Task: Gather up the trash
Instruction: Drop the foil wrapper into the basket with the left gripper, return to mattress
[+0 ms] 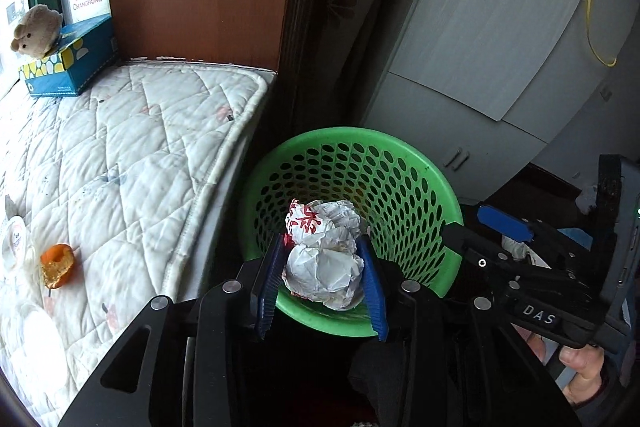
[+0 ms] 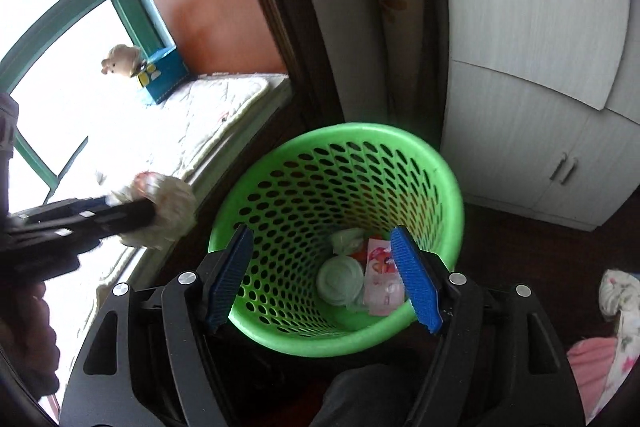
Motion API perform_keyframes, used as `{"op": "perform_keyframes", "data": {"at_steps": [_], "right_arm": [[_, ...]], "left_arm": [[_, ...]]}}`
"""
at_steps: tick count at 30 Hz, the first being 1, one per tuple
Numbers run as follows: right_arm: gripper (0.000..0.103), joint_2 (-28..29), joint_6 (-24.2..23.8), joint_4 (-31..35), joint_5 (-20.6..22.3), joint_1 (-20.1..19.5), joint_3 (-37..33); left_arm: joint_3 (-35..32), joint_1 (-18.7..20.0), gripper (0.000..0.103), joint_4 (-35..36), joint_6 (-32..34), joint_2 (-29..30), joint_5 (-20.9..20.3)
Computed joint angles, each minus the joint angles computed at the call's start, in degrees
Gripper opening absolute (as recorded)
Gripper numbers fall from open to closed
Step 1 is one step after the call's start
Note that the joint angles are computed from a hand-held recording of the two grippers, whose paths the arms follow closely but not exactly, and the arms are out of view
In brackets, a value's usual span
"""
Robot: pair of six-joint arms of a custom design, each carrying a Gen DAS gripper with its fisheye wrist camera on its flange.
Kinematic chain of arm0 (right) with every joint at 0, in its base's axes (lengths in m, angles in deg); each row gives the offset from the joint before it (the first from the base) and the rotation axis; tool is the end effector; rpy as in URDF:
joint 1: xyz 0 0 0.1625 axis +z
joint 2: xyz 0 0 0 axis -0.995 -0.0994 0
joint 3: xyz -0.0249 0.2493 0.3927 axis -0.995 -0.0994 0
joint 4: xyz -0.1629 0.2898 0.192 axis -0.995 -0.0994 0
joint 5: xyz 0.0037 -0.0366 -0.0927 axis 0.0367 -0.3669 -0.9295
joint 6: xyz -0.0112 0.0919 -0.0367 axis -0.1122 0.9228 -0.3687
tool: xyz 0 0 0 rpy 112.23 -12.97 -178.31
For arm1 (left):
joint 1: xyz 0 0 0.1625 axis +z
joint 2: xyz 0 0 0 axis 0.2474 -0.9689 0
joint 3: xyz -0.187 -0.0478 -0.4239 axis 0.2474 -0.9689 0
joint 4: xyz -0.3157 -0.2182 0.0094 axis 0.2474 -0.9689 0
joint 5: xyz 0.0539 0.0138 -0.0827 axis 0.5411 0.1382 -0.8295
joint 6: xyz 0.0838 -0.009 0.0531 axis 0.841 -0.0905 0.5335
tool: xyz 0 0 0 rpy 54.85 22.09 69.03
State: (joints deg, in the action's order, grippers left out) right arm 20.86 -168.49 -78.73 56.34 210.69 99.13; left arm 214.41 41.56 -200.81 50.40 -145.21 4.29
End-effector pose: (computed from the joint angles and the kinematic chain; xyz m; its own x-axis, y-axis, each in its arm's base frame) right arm 0.2344 -0.2312 -0.0155 -0.8409 0.2692 0.4695 -0.1903 0.6651 -0.7221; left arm -0.0451 -0.3694 0.2091 -0.6555 0.6506 -0.3835 0.7181 0.6941 -0.0499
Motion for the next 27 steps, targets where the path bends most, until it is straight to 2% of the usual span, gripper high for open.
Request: {"op": "perform_keyframes", "data": {"at_steps": [7, 10, 14, 24, 27], "right_arm": [[0.074, -1.62, 0.82, -1.71, 1.29, 1.28, 2.20], [0.074, -2.11, 1.19, -2.20, 1.50, 1.44, 2.87], [0.074, -2.41, 1.70, -2.56, 1.49, 1.58, 3.49], [0.080, -1.73, 0.14, -1.66, 0.36, 2.92, 1.47], [0.082, -1.08, -0.75, -0.70, -0.07, 3.64, -0.16]], "left_arm": [[1.19, -0.76, 0.042, -3.02, -1.47, 4.39, -0.72], [1.84, -1.16, 0.054, -4.63, -2.11, 5.64, -0.92], [2.51, -1.48, 0.054, -5.70, -2.17, 6.24, -0.97], [2.12, -0.27, 0.058, -0.44, -1.58, -2.96, 2.50], [1.79, 0.86, 0.064, 0.53, -0.82, -6.40, 4.08]]}}
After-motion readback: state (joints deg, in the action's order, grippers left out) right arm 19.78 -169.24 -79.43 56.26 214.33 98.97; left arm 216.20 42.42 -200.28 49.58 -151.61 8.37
